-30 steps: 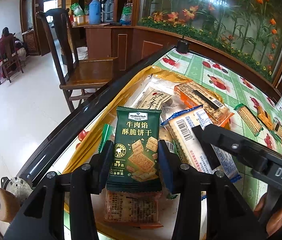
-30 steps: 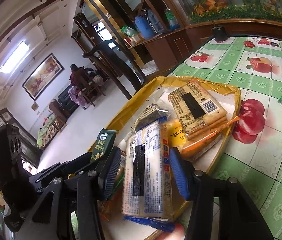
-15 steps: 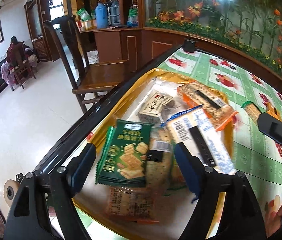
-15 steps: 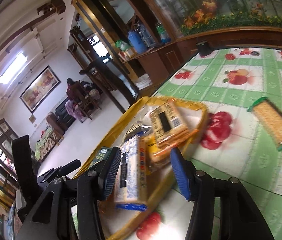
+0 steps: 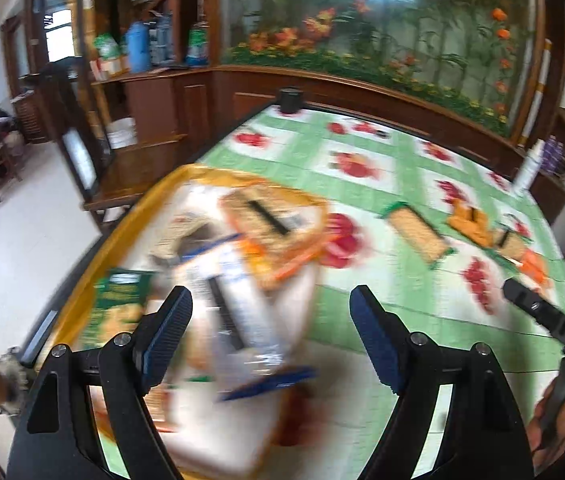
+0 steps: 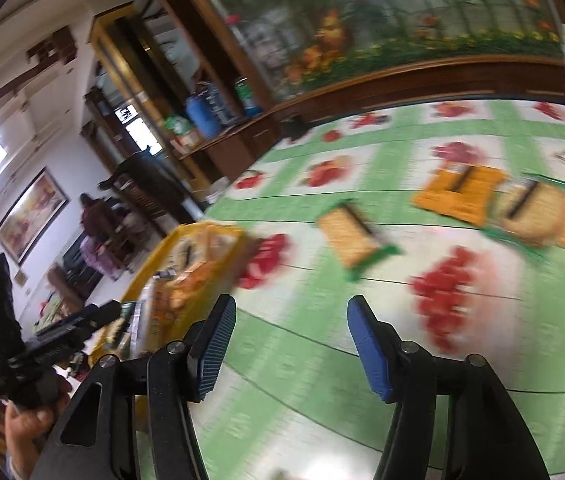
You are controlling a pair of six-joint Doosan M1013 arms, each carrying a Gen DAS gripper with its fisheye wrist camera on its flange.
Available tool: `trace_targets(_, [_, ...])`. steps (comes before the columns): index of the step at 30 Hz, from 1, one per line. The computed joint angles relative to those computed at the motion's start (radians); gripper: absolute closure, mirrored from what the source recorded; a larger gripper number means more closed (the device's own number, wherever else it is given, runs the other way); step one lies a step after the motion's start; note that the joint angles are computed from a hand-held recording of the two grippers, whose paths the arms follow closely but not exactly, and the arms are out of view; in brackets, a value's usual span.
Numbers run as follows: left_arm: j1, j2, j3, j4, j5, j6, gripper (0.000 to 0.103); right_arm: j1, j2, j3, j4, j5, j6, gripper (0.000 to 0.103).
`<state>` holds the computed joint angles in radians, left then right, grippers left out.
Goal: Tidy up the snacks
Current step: 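Move both tools back over the remaining snacks on the table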
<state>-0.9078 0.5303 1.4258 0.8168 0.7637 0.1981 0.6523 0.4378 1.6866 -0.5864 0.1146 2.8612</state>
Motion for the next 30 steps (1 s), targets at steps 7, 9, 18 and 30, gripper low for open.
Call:
trace_targets(7, [0.0,0.092,-0.158,-0.18,-0.043,0.17,0.022,-0.042,-0.07,0.107,-0.39,0.081,0.42,0.034])
trace_targets(9, [0.006,0.122,-0.202,-0.224,-0.043,0.184,0.022,-0.06,-0.083,0.128,-0.43,0.088,0.478,0.032])
trace_targets(18, [0.011,0.305,-0.5,-0.37,0.178,0.239,0.022,-0.109,-0.045,0.073,-0.312,0.182,0.366,0.028])
trace_targets(30, [0.017,0.437,-0.708,-0.346,0.35,0.257,0.021,-0.121,0.121,-0.204,0.134,0.332,-0.213,0.029])
